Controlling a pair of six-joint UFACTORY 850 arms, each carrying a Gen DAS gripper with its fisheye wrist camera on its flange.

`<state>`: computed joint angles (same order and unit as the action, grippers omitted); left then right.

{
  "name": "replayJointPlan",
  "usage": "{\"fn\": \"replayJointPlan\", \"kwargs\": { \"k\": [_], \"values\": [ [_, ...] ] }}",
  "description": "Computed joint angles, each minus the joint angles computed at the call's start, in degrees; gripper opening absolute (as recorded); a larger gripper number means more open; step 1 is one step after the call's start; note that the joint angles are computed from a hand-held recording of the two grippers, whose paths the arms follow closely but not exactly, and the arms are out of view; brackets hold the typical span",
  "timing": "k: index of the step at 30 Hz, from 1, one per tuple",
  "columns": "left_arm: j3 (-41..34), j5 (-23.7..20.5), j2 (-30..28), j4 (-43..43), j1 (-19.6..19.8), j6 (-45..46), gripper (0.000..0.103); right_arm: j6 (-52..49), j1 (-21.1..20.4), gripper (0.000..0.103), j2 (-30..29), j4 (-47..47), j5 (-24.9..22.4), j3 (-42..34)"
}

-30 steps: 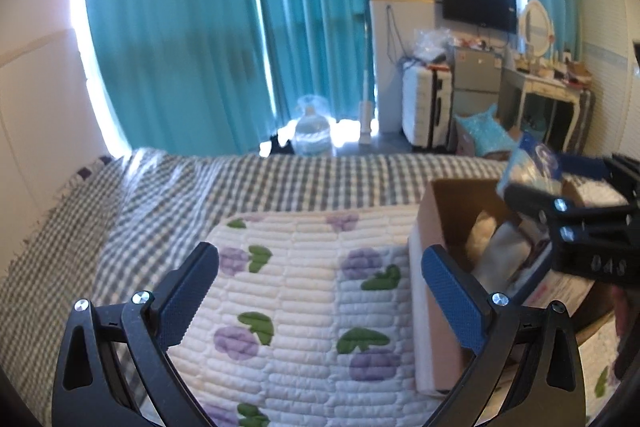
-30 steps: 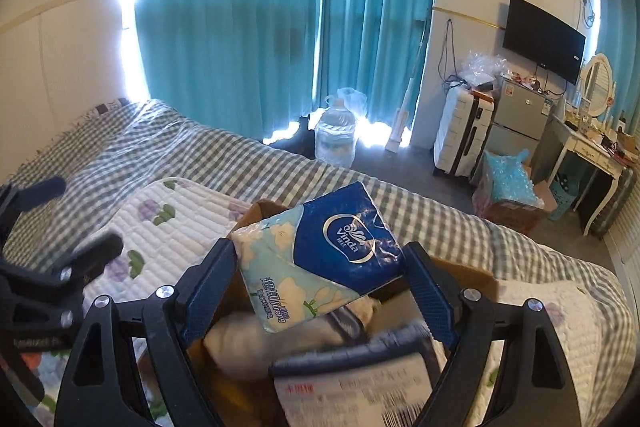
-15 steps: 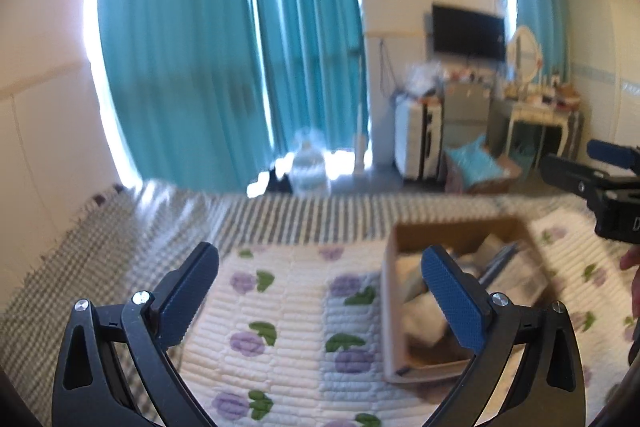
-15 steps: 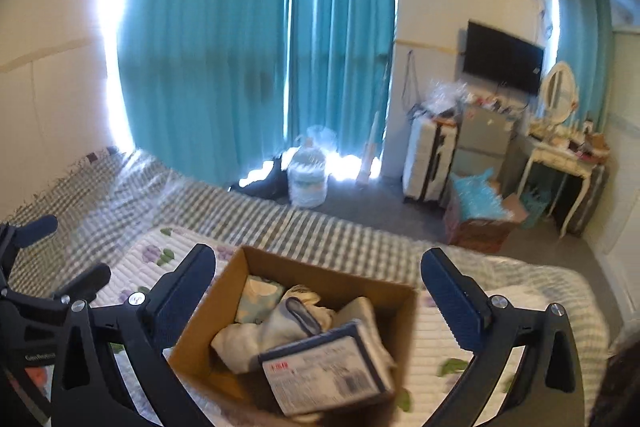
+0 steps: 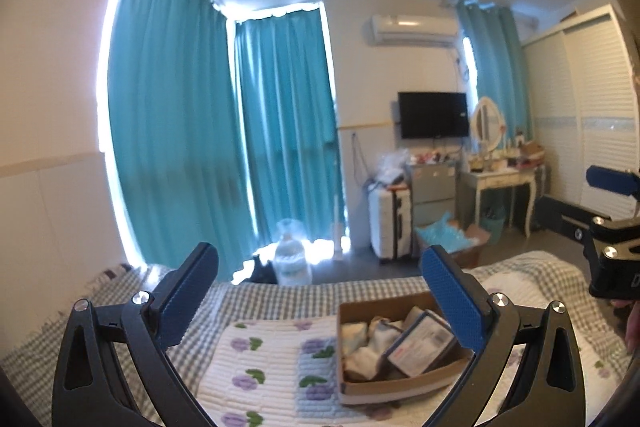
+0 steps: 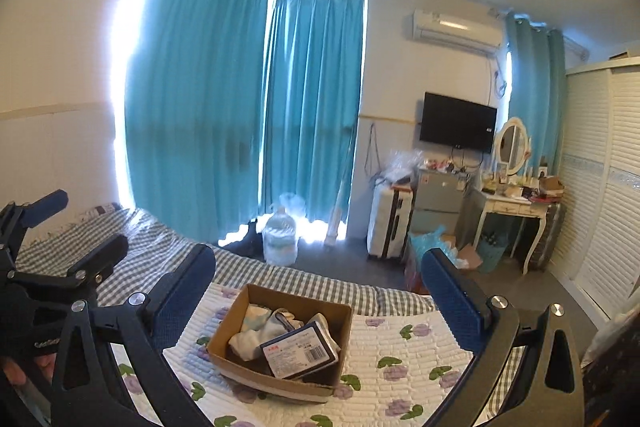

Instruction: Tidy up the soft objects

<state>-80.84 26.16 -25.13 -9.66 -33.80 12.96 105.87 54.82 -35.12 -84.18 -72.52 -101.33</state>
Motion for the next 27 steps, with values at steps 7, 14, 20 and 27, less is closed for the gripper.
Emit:
{"fn": "replayJointPlan", "kwargs": {
  "k": [7,14,20,27],
  "values": [
    [3.7,4.8,-1.7,4.4,0.2,-6.2,0.103,12.2,1.2,0.103,0.3,-3.2,-4.9,8.6],
    [4.4,7.8,-7.0,7.3,0.7,-11.6,0.103,22.1,-1.6,0.103,-2.5,-2.2,-1.7,13.2],
    [2.4,5.1,-10.3,6.9,0.2,-9.4,0.103,24.2,-3.4,0.103,-5.1,1.3,2.5,13.8],
    [2.1,5.1,-10.8,7.0,0.3,-10.0,0.103,21.7,-3.8,0.103,-6.5,2.9,3.7,12.6]
  ]
}}
